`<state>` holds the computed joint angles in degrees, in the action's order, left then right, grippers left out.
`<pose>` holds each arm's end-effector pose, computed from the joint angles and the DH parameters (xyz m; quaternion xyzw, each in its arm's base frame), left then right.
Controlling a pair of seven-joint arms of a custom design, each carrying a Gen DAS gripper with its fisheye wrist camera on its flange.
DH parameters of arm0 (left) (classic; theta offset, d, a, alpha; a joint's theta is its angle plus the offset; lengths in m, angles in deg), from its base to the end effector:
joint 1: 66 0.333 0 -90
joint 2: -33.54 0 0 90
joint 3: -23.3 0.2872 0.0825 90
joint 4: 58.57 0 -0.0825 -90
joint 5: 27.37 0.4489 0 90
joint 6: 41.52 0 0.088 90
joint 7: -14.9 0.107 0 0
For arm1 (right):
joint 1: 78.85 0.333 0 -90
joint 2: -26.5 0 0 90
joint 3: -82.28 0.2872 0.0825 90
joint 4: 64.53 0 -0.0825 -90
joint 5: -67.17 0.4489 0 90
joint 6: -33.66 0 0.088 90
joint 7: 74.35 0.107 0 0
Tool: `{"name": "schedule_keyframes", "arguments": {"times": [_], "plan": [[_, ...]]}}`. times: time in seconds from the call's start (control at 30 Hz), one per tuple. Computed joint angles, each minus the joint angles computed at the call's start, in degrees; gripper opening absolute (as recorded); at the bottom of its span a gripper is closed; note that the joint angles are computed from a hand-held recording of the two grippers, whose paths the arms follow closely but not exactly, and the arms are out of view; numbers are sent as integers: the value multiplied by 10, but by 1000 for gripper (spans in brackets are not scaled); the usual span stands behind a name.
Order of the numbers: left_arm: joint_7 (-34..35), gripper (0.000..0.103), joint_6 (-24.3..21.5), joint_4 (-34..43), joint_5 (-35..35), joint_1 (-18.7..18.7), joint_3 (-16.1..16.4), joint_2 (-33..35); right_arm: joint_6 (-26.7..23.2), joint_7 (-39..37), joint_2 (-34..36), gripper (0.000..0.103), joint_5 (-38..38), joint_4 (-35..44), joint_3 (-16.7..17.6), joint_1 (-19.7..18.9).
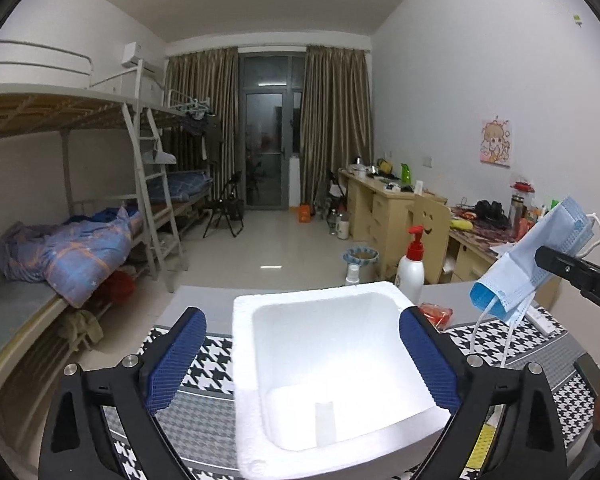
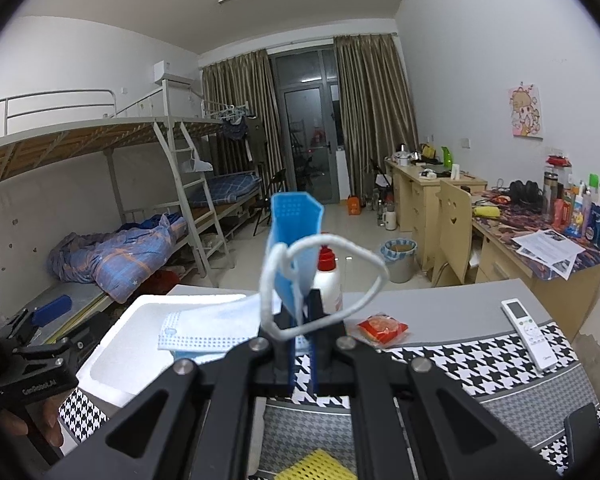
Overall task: Organize soft objects
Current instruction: 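Open the left gripper over the white foam box to drop the stick, then lower the blue mask into the foam box and open the right gripper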
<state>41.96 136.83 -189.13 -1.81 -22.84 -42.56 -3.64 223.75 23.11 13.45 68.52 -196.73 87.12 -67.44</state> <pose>0.4969 -0.3179 0.4994 -0.5721 0.5868 -0.4180 0.3920 0.5547 0.1617 0.5326 -0.6145 0.5347 -0.3199 0.4838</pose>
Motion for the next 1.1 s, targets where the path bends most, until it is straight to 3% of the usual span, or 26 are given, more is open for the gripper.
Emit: {"name": "schedule_keyframes", "arguments": {"times": [0.17, 0.27, 0.33, 0.53, 0.73, 0.83, 0.9, 1.1], "plan": [[-10, 102, 1, -13, -3, -2, 6, -23, -7, -4, 9, 8, -7, 12, -27, 35], [-18, 102, 0, -25, -8, -10, 14, -33, -12, -8, 14, 8, -13, 20, -83, 96], [-22, 102, 0, -36, -9, -18, 21, -42, -15, -12, 18, 8, -12, 26, -79, 96], [-36, 102, 1, -65, -13, -39, 40, -71, -24, -35, 31, 8, 1, 42, -135, 166], [-44, 102, 0, -80, -13, -45, 49, -80, -35, -101, 41, 8, 46, 59, -246, 297], [-42, 102, 2, -84, -10, -48, 52, -83, -46, -128, 48, 8, 71, 66, -255, 312], [-42, 102, 2, -87, -10, -48, 52, -86, -55, -162, 51, 8, 103, 74, -280, 344], [-46, 102, 2, -100, -13, -54, 59, -94, -77, -215, 65, 8, 146, 90, -254, 330]]}}
